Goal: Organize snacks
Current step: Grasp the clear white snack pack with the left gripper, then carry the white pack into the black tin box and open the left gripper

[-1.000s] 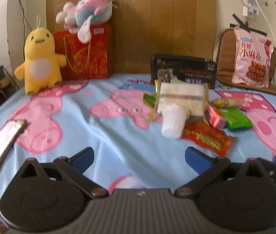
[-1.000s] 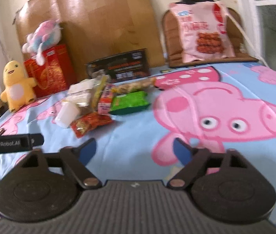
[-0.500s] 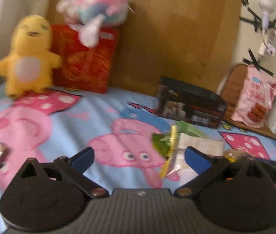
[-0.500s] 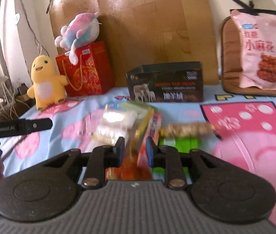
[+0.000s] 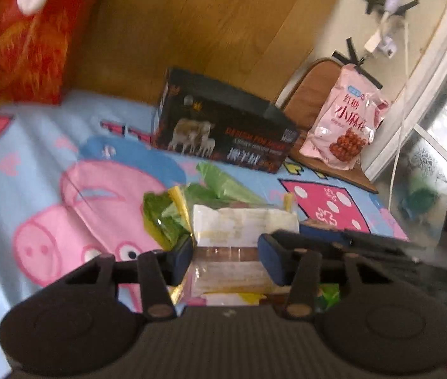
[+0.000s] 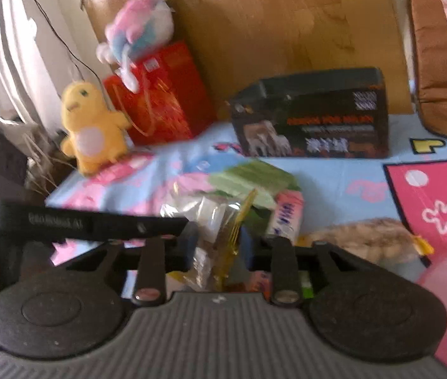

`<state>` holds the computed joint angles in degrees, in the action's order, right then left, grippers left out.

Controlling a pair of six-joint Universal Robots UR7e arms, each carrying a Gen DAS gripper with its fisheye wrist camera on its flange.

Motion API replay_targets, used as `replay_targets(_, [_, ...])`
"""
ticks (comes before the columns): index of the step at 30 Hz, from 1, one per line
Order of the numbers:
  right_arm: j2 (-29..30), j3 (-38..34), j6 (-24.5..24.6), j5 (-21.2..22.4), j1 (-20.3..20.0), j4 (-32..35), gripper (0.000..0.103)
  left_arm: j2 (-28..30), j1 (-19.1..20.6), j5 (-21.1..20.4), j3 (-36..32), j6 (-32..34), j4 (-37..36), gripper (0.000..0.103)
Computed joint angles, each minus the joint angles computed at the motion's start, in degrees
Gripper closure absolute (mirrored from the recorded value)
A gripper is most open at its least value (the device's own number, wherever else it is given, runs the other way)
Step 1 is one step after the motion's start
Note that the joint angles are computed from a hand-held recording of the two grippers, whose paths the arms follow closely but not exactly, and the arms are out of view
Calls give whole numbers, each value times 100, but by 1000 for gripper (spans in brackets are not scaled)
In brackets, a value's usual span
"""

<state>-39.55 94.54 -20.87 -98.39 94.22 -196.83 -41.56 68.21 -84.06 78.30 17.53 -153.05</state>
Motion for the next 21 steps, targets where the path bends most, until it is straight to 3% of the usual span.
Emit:
replay_targets(5, [45,-227,-123,240,134,63,74,-290,72,-68,125,-55,-461,58])
replay_targets(8, [249,-623,85,408,235,375,74,-367,127,174,67,-189,-441,55])
replay_targets(11, [531,-1076,442,292,304,891,72,-324,225,396,-27,-209,-177,50])
replay_targets(13, [735,-1285,427,-34,378,1031,63,-293,332,274,-163,-153,131,45])
replay_targets(14, [796,-1318,338,-261,422,1020,58,-297,390,194,-194,-122,133,44])
replay_targets(16, [912,-1488,20,-680,507,1225,57,-325,480,112,-274,-150,108,38])
replay_targets(17, [931,-1529,-230,-784,539,1319,54,-341,533,29,-343,-188,158,37])
replay_targets(18, [920,-1507,-476,-864,567,1352,44,-349,567,-18,-419,-225,271,37])
replay_targets(20, [899,-1445,-1162,-1066,642,1403,34,-365,614,-64,-590,-224,570,37])
replay_targets(21, [889,-1406,-1406,-1135,663,1411,34,-376,625,-79,-642,-192,673,37])
